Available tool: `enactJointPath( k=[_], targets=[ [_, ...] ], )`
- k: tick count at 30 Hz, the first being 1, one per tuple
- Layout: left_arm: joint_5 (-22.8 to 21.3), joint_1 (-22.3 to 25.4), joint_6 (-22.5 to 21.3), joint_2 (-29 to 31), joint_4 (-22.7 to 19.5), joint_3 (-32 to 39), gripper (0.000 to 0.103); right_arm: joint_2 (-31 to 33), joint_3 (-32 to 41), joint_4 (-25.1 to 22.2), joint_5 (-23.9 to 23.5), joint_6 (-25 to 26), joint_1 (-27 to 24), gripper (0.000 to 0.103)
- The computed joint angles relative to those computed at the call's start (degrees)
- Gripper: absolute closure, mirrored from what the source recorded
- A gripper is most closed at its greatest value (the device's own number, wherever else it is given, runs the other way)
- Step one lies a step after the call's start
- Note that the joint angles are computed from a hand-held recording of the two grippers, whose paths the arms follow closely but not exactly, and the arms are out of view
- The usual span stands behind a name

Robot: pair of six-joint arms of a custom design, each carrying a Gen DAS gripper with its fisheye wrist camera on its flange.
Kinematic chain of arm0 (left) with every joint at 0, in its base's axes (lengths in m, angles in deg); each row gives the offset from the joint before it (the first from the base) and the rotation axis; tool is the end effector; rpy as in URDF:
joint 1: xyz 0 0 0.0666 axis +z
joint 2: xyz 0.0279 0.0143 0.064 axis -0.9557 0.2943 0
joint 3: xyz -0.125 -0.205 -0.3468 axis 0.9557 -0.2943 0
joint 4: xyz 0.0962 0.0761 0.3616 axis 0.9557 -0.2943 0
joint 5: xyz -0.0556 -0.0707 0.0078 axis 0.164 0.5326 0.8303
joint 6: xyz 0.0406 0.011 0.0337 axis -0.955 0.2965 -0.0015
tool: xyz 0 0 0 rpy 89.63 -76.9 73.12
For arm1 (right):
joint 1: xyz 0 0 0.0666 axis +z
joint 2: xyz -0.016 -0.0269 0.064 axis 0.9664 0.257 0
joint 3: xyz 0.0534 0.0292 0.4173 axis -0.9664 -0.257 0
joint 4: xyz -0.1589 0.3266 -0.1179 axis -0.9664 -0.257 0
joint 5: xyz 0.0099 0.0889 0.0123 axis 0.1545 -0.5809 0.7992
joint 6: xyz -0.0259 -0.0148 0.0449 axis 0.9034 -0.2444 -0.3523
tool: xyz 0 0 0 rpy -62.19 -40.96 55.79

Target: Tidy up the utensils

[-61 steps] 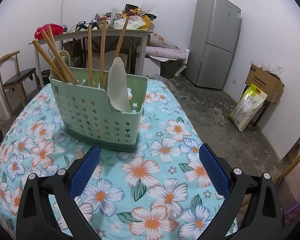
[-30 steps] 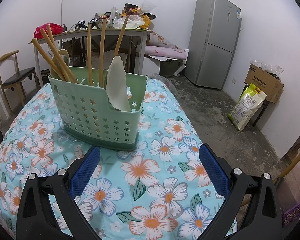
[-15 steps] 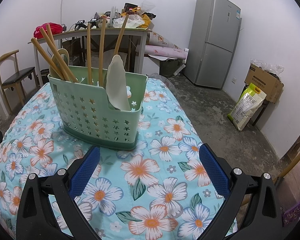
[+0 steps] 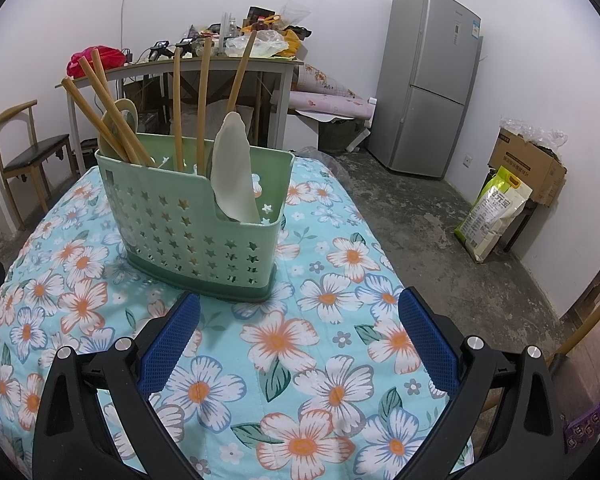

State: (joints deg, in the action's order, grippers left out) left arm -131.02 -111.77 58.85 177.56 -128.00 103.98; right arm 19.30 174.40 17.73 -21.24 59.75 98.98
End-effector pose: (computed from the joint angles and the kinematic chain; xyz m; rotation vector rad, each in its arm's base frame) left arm 0.5375 -0.4040 0.4092 -0.2452 2.2355 0.2244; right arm 0.5508 0.2221 0.4136 0.1448 2.2046 -0.2808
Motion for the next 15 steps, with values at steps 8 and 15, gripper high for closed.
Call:
enactJointPath(
  k=[8,15],
  targets=[
    [0.0,-0.1,0.1,-0.2,0.0,-0.2,0.008,-0.1,-0.3,0.3,0.0,0.2,-0.1,0.006],
    [0.1,0.0,0.0,-0.1,0.0,-0.1,0.008,0.1,0.0,0.1,0.2,0.2,0.0,0.007]
  ],
)
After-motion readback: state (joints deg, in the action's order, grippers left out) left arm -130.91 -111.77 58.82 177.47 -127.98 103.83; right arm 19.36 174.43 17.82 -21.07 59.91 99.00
